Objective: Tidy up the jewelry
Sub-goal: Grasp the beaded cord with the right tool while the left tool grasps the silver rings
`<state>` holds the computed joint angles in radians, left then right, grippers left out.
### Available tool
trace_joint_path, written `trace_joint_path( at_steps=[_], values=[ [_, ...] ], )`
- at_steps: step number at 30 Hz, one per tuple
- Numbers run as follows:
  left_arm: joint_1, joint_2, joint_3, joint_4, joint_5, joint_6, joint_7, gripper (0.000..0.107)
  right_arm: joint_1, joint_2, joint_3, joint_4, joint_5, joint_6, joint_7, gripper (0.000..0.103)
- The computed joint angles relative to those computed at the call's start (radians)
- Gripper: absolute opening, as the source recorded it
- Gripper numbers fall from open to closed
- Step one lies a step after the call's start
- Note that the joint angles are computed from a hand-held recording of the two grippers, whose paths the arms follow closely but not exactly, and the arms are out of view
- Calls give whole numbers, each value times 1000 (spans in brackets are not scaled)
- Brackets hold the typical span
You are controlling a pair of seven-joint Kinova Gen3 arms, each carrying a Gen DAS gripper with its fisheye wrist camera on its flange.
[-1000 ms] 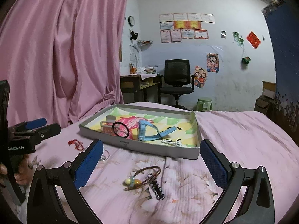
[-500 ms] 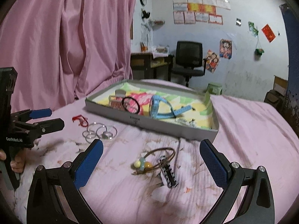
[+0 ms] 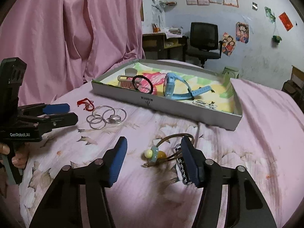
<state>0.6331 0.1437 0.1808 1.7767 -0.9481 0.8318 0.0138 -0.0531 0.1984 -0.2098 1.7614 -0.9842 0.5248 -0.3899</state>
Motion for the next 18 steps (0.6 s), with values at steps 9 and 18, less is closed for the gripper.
trace_joint_path(
  at_steps=[9,18],
  values=[
    [-37,45,-19,-78,140,-20,-180,44,-17,43,15,-53,96,61,-104,41],
    [-56,67,-51,-126,263,-28,-343,42,-18,81,2,-98,190,97,-208,31]
  ],
)
